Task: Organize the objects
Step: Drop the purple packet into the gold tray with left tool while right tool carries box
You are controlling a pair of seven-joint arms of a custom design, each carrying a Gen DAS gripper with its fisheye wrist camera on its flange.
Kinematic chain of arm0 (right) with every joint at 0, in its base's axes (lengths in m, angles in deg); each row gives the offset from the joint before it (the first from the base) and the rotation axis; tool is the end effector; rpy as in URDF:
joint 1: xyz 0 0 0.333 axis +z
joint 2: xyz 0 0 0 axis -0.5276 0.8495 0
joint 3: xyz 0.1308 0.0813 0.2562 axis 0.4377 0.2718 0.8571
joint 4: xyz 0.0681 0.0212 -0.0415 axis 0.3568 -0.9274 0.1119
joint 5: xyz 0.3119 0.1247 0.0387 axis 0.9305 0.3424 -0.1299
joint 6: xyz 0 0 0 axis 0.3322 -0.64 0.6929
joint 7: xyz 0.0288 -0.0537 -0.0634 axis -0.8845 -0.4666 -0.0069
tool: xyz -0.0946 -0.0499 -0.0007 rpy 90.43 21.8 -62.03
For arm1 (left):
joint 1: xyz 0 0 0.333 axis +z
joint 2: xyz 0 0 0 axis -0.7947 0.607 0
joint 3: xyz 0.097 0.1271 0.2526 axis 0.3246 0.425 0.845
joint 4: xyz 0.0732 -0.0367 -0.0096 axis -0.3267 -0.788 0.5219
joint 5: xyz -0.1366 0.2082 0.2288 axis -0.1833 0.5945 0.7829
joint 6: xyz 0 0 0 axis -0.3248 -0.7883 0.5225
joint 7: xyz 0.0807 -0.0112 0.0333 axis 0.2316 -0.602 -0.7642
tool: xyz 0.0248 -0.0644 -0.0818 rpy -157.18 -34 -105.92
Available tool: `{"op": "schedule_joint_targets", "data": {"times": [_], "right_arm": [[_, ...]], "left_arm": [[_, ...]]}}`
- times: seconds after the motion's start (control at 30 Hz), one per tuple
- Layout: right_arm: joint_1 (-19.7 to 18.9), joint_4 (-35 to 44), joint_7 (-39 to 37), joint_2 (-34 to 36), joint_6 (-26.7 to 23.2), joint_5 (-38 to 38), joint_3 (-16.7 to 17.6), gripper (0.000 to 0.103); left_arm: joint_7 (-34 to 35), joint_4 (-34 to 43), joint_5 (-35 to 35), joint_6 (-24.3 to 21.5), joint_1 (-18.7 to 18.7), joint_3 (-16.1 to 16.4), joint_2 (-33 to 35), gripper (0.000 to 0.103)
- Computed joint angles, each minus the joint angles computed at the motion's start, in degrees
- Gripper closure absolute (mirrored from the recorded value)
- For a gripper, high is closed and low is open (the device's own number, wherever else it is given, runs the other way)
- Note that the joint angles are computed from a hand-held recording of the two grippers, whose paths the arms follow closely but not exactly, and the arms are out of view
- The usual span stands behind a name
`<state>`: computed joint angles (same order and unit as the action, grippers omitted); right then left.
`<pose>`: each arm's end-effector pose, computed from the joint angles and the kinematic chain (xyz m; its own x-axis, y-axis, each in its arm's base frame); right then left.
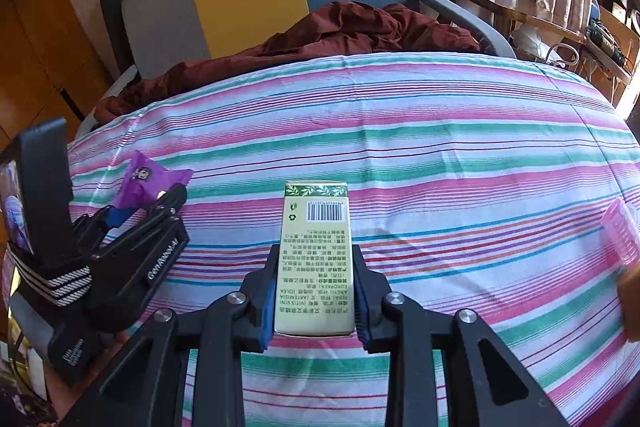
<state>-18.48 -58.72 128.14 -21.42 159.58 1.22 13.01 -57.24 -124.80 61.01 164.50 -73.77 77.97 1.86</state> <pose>0.5182 0.1700 0.3919 -0.1813 -0.9636 -0.1963 -0.7760 0.2628 -0.5733 0.6005 -0.2849 0.3467 -0.1874 -0.9769 -0.1029 -0.6561 0.2025 -0.7270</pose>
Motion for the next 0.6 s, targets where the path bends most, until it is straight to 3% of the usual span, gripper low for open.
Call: {"op": "schedule_joint_targets", "data": {"times": [0.17,0.6], "right_arm": [[1.07,0.38,3.11,-0.07,0.09,-3.54,-1.11,0.073],[0.63,0.43,0.29,0.92,3.13,-2.12,0.21,0.073]], "left_arm": [[-7.06,-5.31,6.91,2.68,-0.77,1.94,-4.39,0.059],[-12.12,-19.89,10.36,7.70,4.92,-2.24,-15.31,0.059]]}}
